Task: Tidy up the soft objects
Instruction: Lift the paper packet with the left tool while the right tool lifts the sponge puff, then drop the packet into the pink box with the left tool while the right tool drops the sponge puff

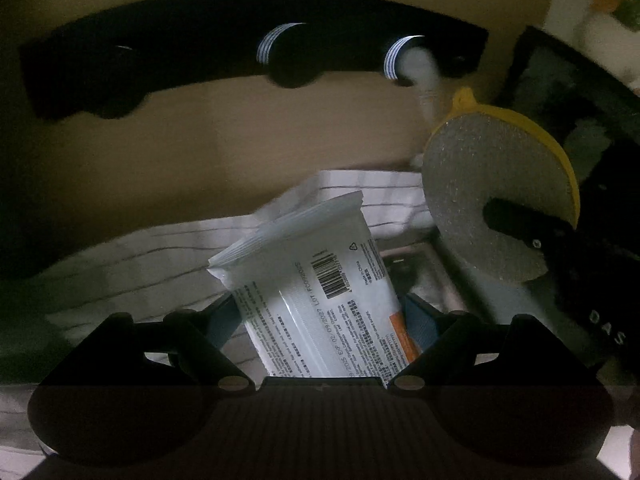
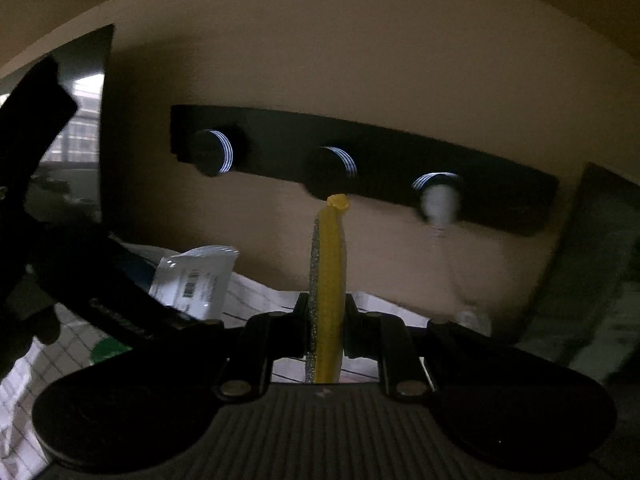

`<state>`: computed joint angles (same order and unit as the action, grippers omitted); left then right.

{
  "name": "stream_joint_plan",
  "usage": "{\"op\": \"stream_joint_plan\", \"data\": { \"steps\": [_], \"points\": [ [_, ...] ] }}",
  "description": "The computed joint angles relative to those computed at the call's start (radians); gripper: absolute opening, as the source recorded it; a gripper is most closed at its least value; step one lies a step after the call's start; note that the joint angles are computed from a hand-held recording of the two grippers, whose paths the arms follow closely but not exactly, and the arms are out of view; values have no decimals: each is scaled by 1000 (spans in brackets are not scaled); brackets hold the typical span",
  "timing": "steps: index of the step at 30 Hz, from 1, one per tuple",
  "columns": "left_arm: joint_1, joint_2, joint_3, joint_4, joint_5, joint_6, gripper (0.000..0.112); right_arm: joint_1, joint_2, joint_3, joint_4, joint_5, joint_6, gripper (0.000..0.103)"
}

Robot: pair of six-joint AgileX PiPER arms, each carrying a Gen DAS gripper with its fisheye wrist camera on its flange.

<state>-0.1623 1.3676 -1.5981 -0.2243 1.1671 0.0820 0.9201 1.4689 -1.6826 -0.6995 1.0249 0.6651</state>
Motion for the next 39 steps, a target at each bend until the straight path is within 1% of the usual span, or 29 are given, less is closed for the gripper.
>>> {"op": "stream_joint_plan", "data": {
  "steps": [3, 5, 6, 8, 10, 11, 12, 14, 15, 16, 18, 20, 21, 24, 27, 28, 29, 33, 35, 37, 39],
  "points": [
    [-39, 7, 61, -53, -62, -16, 91, -6, -46, 37, -36, 55, 13, 15],
    [-100, 32, 69, -32, -83, -66, 91, -15, -77, 73, -42, 81, 24, 15],
    [-122, 57, 72, -27, -96, -82, 91, -28, -95, 99, -37, 85, 26, 15],
    [-158, 95, 111, -27, -152, -120, 91, -58, -120, 144, -19, 79, 28, 15],
    [-174, 144, 144, -84, -234, -105, 91, -93, -144, 197, 4, 54, 29, 15],
    [-172, 164, 165, -133, -260, -56, 91, -117, -153, 225, 22, 32, 28, 15],
    [-173, 222, 147, -190, -247, -6, 91, -143, -163, 263, 41, 2, 31, 15],
    [-162, 334, 87, -279, -168, 28, 91, -197, -181, 325, 91, -52, 16, 15],
    [-161, 378, 85, -313, -169, 28, 91, -232, -185, 358, 128, -90, -2, 15],
    [-164, 408, 88, -318, -190, 16, 90, -251, -189, 384, 147, -114, -9, 15],
    [-192, 444, 85, -232, -240, -70, 89, -298, -179, 428, 198, -167, -34, 15],
    [-204, 444, 109, -161, -324, -125, 83, -327, -164, 465, 230, -209, -47, 15],
    [-191, 446, 113, -168, -347, -122, 81, -336, -153, 483, 232, -229, -49, 15],
    [-123, 441, 123, -304, -356, -34, 81, -342, -117, 516, 196, -270, -31, 15],
    [-81, 359, 191, -391, -432, 47, 81, -324, -92, 547, 128, -293, 15, 15],
    [-66, 338, 197, -408, -439, 59, 81, -314, -81, 552, 109, -301, 27, 15],
    [-53, 315, 203, -419, -438, 63, 81, -304, -69, 557, 91, -311, 36, 15],
    [0, 244, 217, -420, -373, 74, 81, -223, 13, 550, -35, -302, 101, 16],
    [18, 203, 245, -440, -370, 94, 81, -178, 48, 541, -70, -291, 125, 25],
    [54, 145, 298, -504, -358, 142, 81, -162, 60, 536, -40, -308, 112, 40],
    [101, 82, 342, -569, -321, 189, 81, -162, 61, 536, 8, -320, 93, 45]
  ]
}}
